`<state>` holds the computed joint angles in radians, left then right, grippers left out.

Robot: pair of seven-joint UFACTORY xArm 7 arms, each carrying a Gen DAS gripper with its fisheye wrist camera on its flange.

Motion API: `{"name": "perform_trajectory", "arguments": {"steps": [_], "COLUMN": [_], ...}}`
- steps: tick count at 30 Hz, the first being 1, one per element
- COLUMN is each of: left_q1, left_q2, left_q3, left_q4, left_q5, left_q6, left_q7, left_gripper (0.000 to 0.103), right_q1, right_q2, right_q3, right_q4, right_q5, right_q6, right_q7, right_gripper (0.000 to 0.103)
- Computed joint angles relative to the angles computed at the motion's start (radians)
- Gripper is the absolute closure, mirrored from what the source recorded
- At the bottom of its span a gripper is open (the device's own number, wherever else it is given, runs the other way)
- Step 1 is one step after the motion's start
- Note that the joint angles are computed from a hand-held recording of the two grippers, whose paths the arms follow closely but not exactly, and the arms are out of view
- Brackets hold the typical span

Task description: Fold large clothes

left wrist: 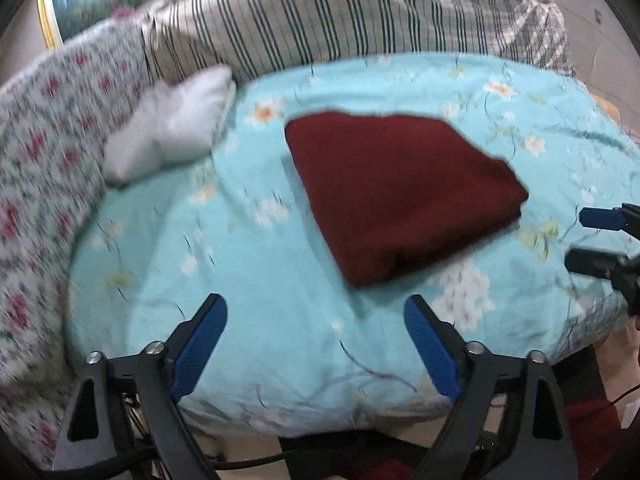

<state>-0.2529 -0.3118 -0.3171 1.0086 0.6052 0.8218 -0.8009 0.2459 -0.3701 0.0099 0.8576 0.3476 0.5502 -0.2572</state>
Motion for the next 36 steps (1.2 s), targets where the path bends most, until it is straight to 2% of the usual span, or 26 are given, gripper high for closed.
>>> {"name": "perform_trajectory", "arguments": {"steps": [1, 8, 16, 36], "left_q1": [0.004, 0.002, -0.028, -0.041], "left_q2": [0.001, 0.116, 0.164, 0.205], "left_q3": [0.001, 0.017, 0.081, 0.105], "left_q4": [0.017, 0.115, 0.103, 0.163], "left_q5": [0.007, 0.023, -0.035, -0.020], "left_q6": [-0.001, 0.077, 0.038, 0.030], "left_q7": [0.001, -0.006, -0.009, -0.049], "left_gripper": [0.000, 0.000, 0.001, 0.001], "right_q1": [0.006, 0.003, -0.010, -0.053], "right_q2": [-0.004, 0.047, 0.137, 0.248], "right_q3": [-0.003, 0.003, 0.026, 0.045], "right_q4": [0.005, 0.055, 0.099, 0.233], "right_q5": [0.003, -0.011, -0.019, -0.012], "right_q6": [-0.010, -0.017, 0.013, 0.040], "right_q7": [-0.015, -0.026, 0.000, 0.022], "right_gripper": [0.000, 0.000, 0.000, 0.000]}}
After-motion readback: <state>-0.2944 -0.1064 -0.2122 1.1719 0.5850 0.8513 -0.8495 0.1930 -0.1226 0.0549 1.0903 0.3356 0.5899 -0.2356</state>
